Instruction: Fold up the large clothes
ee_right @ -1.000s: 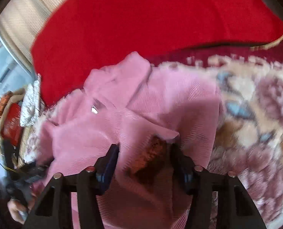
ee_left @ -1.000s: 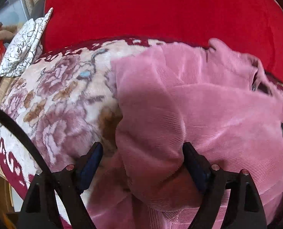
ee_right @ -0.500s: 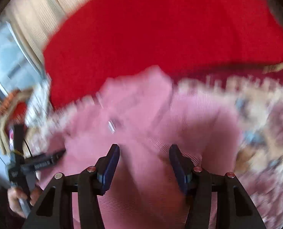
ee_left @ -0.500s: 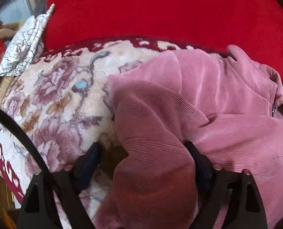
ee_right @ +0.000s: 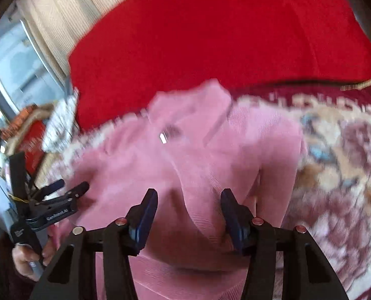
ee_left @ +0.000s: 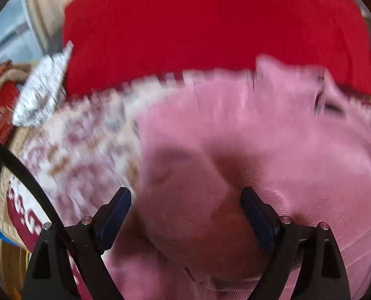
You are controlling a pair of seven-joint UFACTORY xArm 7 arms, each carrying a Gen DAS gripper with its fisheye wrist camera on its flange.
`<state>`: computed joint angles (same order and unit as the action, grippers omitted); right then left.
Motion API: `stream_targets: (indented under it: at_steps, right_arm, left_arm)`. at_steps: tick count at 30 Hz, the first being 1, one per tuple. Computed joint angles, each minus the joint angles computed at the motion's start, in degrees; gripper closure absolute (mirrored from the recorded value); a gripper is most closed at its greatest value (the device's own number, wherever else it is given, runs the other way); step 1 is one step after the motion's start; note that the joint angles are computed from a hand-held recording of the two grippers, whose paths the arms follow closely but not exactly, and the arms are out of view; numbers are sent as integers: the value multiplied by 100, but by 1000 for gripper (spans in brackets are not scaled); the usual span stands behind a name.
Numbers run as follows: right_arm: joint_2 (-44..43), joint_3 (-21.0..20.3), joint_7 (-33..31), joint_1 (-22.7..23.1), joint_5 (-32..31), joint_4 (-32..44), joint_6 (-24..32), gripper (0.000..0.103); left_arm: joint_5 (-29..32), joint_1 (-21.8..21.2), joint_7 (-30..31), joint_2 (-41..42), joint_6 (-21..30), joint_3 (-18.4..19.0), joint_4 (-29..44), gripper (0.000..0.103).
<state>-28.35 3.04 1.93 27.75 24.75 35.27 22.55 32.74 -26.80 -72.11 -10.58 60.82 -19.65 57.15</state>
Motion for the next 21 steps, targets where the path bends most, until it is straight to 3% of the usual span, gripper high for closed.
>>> stream_targets:
  at_steps: [4, 7, 11, 15, 18, 21]
  right_arm:
    - [232, 109, 173, -124, -154, 126, 161, 46]
    - [251, -6, 186, -59, 100, 150, 149, 46]
    - [-12, -34, 88, 36, 259, -11, -344, 46]
    - [75, -98, 280, 68, 261, 10, -495, 46]
    - [469, 41, 705, -136, -241, 245, 16, 46]
    - [440, 368, 897, -408, -510, 262, -30, 46]
  left_arm:
    - [107, 34, -198, 45, -117, 28, -86, 6]
    - [56, 64, -272, -13, -240, 71, -188, 1]
    - [-314, 167, -382, -290, -902, 217, -637, 0]
    - [-245, 280, -510, -301, -1001, 64, -706, 0]
    - [-520, 287, -237, -392, -1160, 170, -776, 0]
    - [-413, 393, -317, -595, -922, 31, -736, 0]
